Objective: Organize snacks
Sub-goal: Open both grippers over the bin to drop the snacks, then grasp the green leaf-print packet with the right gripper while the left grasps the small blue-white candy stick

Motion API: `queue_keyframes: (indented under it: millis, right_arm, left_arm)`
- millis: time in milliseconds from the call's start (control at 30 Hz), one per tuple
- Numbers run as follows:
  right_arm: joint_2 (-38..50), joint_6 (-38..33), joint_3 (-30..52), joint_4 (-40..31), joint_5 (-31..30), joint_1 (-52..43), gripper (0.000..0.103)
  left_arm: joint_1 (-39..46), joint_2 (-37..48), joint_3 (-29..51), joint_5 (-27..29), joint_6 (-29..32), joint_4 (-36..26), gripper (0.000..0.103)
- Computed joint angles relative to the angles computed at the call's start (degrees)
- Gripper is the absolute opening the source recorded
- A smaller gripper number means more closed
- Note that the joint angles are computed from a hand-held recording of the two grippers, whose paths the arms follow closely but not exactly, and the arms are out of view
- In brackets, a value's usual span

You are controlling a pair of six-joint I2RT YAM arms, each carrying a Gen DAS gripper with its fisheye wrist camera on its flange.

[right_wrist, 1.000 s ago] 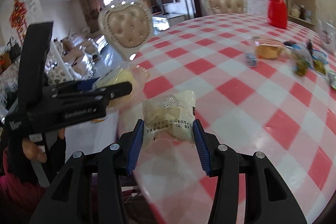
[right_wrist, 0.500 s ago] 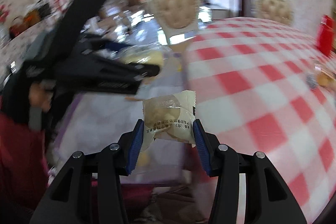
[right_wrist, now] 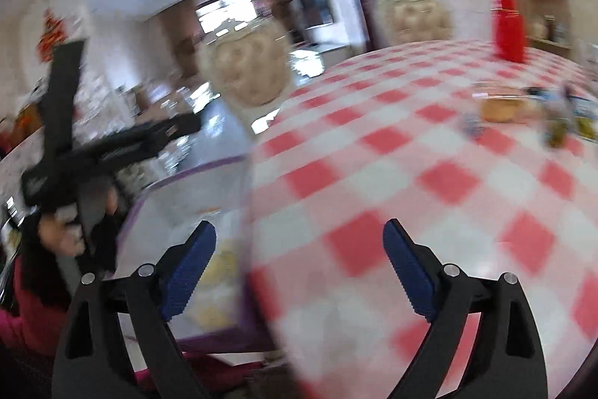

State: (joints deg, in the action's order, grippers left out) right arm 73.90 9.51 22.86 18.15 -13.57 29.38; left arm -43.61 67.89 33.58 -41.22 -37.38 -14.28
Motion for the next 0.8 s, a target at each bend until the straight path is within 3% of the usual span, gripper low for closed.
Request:
queue_keyframes:
  millis: [167, 233, 400, 667, 733, 800]
  right_arm:
    - [0.1, -0.1, 0.2, -3.1, -6.4, -17.8, 0.088]
    - [1.6, -0.9, 0.9, -3.7, -10.3, -24.3, 0.088]
    - [9.7, -4.5, 7.9, -5.6, -10.0, -35.4, 0.088]
    - [28.2, -4.2, 26.0, -8.7, -8.3, -39.7, 0.088]
    - [32.9, -4.3, 31.9, -10.5, -6.6, -37.6, 0.088]
    - [36.6, -4.8, 36.7, -11.9, -4.8, -35.4, 0.088]
  left_arm:
    - [-0.4, 19.7, 12.4, 12.6, 0.1, 4.6, 0.101]
    - [-0.4, 26.4, 17.5, 14.1, -0.3, 4.9, 0.101]
    - [-0.4, 40.7, 33.3, 14.5, -1.0, 2.4, 0.101]
    - [1.7, 61.2, 61.7, 13.6, -3.3, -5.7, 0.101]
    - [2.6, 63.6, 64.7, 13.6, -5.0, -5.6, 0.101]
    - [3.3, 63.3, 62.3, 13.8, -7.2, -0.9, 0.101]
